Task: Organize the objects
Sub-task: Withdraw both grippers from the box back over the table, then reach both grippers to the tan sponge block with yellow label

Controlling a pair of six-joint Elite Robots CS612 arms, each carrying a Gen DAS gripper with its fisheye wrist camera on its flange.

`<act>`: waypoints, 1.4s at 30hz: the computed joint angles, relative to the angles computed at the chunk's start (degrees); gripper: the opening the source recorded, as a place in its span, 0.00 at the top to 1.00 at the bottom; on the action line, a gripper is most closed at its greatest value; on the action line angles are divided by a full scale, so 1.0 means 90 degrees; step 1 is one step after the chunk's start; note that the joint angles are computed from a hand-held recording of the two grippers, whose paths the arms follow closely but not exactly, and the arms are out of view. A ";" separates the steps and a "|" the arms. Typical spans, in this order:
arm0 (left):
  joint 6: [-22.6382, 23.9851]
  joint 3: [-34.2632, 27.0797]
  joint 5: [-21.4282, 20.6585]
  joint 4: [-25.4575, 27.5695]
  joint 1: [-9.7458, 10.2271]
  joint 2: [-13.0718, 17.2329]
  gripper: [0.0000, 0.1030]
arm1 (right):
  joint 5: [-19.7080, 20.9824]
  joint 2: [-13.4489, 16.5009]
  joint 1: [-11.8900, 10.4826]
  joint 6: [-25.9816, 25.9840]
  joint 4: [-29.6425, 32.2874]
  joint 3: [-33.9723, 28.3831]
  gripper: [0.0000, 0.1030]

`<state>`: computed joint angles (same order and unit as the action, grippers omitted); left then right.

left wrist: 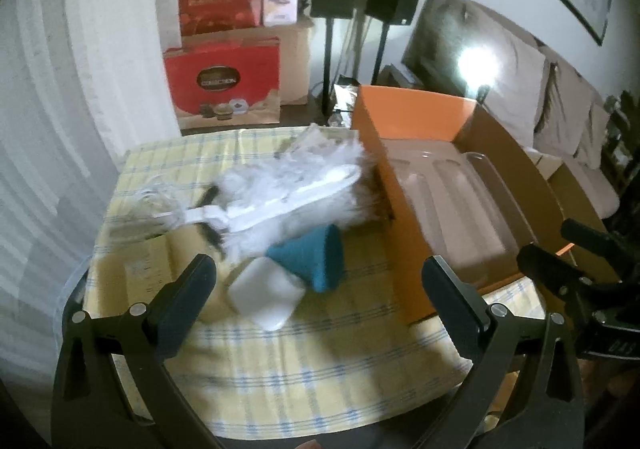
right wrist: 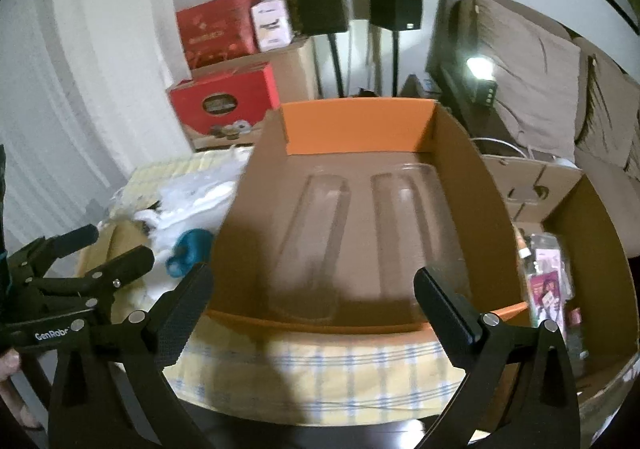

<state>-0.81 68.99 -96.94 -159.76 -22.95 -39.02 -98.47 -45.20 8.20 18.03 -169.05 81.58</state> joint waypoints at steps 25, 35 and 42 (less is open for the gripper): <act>-0.0590 0.0037 0.0211 -0.0249 0.0871 0.0273 0.00 | 0.0636 0.0555 0.0371 -0.0546 0.0201 -0.0873 0.01; -0.0875 -0.0035 -0.0380 -0.0241 0.1085 0.0408 0.01 | 0.1041 0.0882 0.0490 -0.0804 0.0495 -0.1373 0.07; -0.1039 -0.0293 -0.0845 -0.0013 0.1189 0.0579 0.19 | 0.1684 0.1287 0.0522 -0.0869 0.1018 -0.2031 0.27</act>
<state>-10.16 66.35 -104.54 -159.88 -12.25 -33.81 -83.32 -33.62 12.90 10.21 -159.89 63.30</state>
